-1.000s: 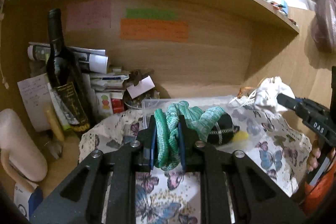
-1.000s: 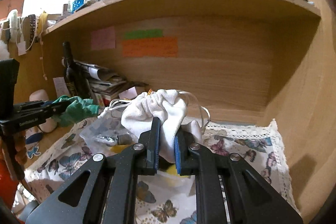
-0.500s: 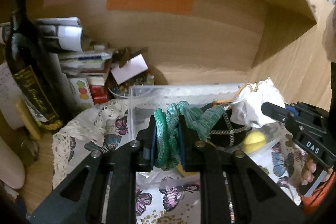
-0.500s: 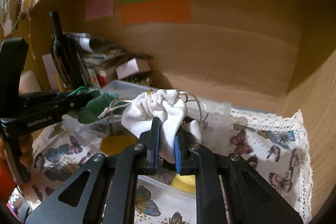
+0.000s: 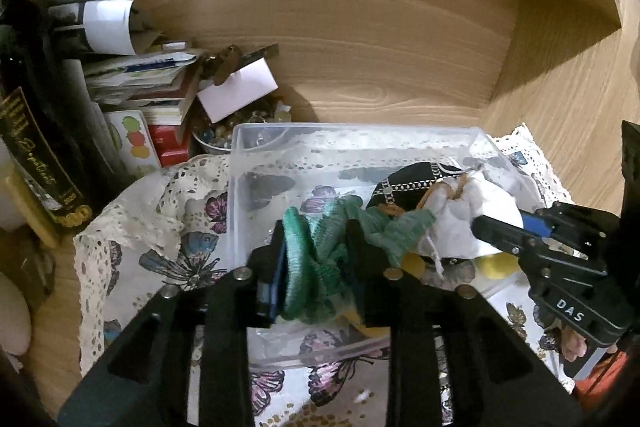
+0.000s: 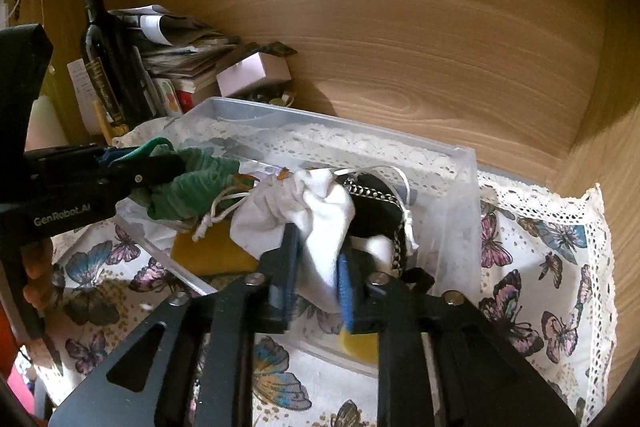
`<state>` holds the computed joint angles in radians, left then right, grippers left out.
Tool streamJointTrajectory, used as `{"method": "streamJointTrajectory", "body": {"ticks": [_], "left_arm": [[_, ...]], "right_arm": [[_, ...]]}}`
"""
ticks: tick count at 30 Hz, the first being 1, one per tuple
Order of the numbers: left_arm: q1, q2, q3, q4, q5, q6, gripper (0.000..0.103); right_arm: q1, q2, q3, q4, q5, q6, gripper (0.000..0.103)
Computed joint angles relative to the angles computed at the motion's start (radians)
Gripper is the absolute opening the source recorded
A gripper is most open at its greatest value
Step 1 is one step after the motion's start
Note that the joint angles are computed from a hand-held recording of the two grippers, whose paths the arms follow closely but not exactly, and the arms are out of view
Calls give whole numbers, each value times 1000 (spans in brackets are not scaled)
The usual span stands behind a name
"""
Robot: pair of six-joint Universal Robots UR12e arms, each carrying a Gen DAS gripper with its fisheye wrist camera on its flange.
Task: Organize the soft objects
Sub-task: 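Carry the green fabric and white bag into the box and release both, then grasp the black-and-white bracelet with the left tool while the right tool grasps the floral scrunchie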
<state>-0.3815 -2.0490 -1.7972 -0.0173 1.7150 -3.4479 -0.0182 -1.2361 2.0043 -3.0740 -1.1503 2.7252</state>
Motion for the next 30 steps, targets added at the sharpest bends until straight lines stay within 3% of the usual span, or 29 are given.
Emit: {"method": "streamJointTrajectory", "body": {"ticks": [5, 8, 13, 15, 20, 22, 27, 30], "left_arm": [[-12, 16, -13, 20, 30, 19, 52], [-28, 30, -26, 55, 72, 37, 69], [-45, 55, -52, 86, 98, 50, 92], [-49, 64, -64, 88, 100, 49, 94], [-62, 76, -102, 104, 73, 54, 89], [-67, 78, -109, 80, 53, 63, 71], [-69, 68, -108, -6, 7, 59, 56], [-59, 57, -96, -77, -53, 34, 45]], "right_arm": [[-11, -17, 19, -38, 8, 13, 46], [-22, -32, 40, -92, 12, 30, 55], [-44, -62, 72, -134, 45, 39, 57], [-52, -76, 90, -149, 55, 38, 57], [-70, -101, 130, -173, 79, 41, 57], [-81, -112, 151, -165, 100, 43, 57], [-87, -124, 189, -108, 122, 32, 57], [-91, -130, 205, -27, 142, -6, 57]]}}
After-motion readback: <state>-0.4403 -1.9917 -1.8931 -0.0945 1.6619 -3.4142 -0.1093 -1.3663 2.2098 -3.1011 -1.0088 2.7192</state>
